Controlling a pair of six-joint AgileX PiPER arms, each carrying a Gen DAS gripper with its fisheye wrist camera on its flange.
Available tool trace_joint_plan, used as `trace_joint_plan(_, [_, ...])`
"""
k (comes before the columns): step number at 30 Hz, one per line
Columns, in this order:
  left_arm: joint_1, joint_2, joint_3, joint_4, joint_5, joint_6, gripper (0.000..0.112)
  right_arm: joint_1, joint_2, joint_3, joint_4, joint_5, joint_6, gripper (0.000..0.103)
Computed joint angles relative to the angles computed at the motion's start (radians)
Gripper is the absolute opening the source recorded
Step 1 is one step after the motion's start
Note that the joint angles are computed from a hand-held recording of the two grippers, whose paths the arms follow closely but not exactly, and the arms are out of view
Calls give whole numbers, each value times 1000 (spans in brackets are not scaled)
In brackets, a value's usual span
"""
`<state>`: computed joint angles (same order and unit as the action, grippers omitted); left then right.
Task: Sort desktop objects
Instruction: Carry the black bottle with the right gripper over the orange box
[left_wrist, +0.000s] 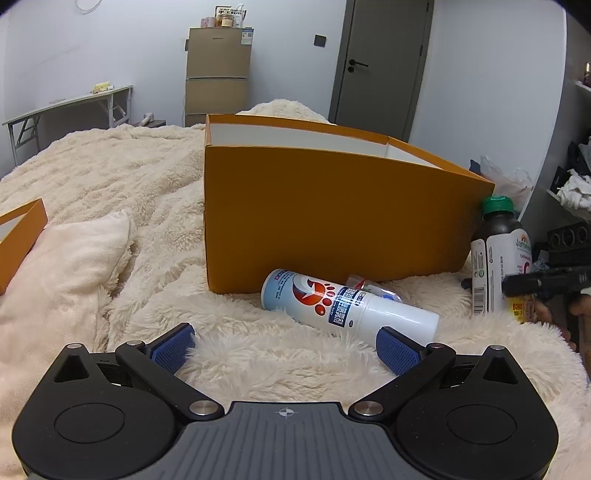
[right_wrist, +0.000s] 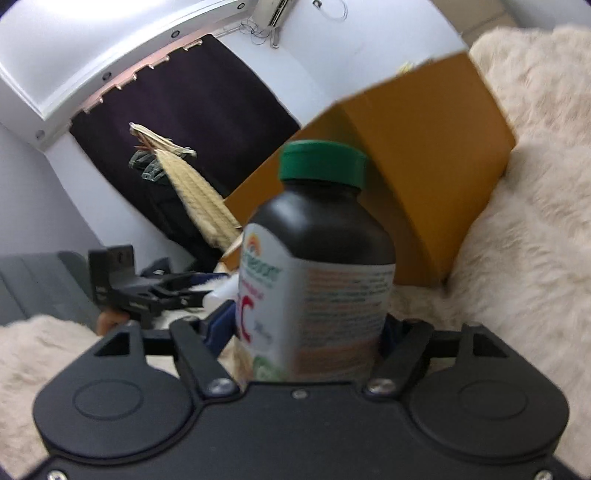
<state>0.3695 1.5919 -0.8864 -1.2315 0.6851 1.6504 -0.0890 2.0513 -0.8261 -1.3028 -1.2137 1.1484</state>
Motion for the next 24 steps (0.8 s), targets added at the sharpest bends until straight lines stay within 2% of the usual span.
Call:
trace_joint_plan(7, [0,2,-3,6,2,-5,103,0,-128,140,103,39,-112,69])
trace_joint_plan(8, [0,0,-1,6,2,-4,103,16,-120,123,131,54,-122,69])
trace_joint_plan(13, [2,-5,4,7,3,-3,103,58,-245,154,190,96,-127,69])
trace_joint_plan(16, [1,-7,4,11,4,-8,103,126,-361,116,234,187,-56,69])
trace_joint_plan(18, [1,-8,5,8,4,-5,103,151,-395,80,236,229,-8,69])
trace_joint_plan(22, [4,-10,6,4,6,-1,103,227,-432,-135,189,406,243,69])
trace_joint_plan(24, [5,-10,7,2,8,0,103,276,-406,-290,57,558,429,69])
